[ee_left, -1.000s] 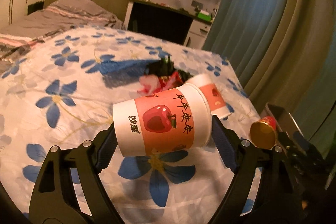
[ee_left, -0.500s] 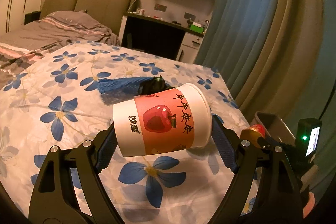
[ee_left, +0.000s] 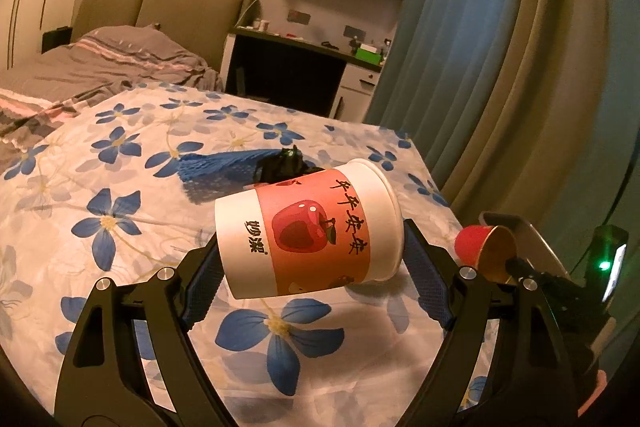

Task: Collect trash
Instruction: 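Carry both cups over the grey bin and open both tools to drop them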

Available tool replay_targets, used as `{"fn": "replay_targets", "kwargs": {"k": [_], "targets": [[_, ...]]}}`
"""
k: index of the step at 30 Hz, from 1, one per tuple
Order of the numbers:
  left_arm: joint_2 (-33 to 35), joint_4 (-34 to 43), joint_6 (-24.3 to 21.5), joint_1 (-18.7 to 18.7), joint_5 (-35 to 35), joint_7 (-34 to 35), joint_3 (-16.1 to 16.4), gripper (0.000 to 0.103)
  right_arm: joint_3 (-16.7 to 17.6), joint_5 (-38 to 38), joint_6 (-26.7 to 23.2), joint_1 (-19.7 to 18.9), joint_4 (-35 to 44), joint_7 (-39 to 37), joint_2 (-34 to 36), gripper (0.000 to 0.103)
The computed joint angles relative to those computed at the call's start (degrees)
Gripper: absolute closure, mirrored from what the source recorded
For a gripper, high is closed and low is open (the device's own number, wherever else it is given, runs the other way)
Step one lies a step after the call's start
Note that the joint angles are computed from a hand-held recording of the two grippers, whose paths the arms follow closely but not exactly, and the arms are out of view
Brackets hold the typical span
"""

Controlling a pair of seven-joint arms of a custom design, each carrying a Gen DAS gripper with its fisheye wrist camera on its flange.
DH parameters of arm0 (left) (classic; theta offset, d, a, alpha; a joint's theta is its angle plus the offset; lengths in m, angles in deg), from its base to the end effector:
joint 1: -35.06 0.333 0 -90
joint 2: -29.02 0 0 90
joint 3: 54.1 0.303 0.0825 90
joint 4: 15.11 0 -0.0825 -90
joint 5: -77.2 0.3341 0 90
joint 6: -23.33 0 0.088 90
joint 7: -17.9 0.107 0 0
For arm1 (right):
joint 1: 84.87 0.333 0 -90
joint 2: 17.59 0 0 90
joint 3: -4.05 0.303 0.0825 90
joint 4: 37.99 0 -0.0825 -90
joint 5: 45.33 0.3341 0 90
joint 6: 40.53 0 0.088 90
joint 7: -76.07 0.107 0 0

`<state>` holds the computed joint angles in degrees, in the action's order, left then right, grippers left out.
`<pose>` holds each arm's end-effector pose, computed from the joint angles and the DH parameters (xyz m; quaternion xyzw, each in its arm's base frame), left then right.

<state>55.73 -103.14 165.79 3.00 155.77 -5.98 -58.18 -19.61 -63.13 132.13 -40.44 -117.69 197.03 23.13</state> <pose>0.5467 -0.3940 0.4453 -0.7148 0.4679 -0.4067 0.3237 0.6270 0.3629 0.4333 -0.7174 0.5064 -0.3178 0.3577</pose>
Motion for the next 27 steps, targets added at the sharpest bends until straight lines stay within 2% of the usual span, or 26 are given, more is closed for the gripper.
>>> {"fn": "replay_targets", "kwargs": {"k": [10,16,19,22,27], "targets": [[1.8,3.2,-1.3,-1.6,-1.3,3.5,0.0,0.021,1.2,5.7,11.1,0.0,-11.3,-4.3,-7.2,0.099],[3.4,6.2,-1.5,-2.8,-2.3,6.2,0.5,0.021,1.6,10.1,14.9,-0.1,-15.3,-7.7,-9.6,0.099],[4.3,7.6,-1.1,-3.4,-2.8,7.5,0.9,0.021,3.0,12.3,16.3,-1.4,-16.9,-9.6,-10.7,0.099],[6.0,10.2,-0.9,-4.1,-3.7,9.4,1.3,0.021,2.1,14.8,17.7,-0.4,-18.7,-11.1,-11.6,0.099],[9.1,15.1,0.0,-5.4,-5.8,13.5,2.4,0.021,2.5,18.6,19.8,-0.8,-21.0,-14.1,-12.9,0.099]]}}
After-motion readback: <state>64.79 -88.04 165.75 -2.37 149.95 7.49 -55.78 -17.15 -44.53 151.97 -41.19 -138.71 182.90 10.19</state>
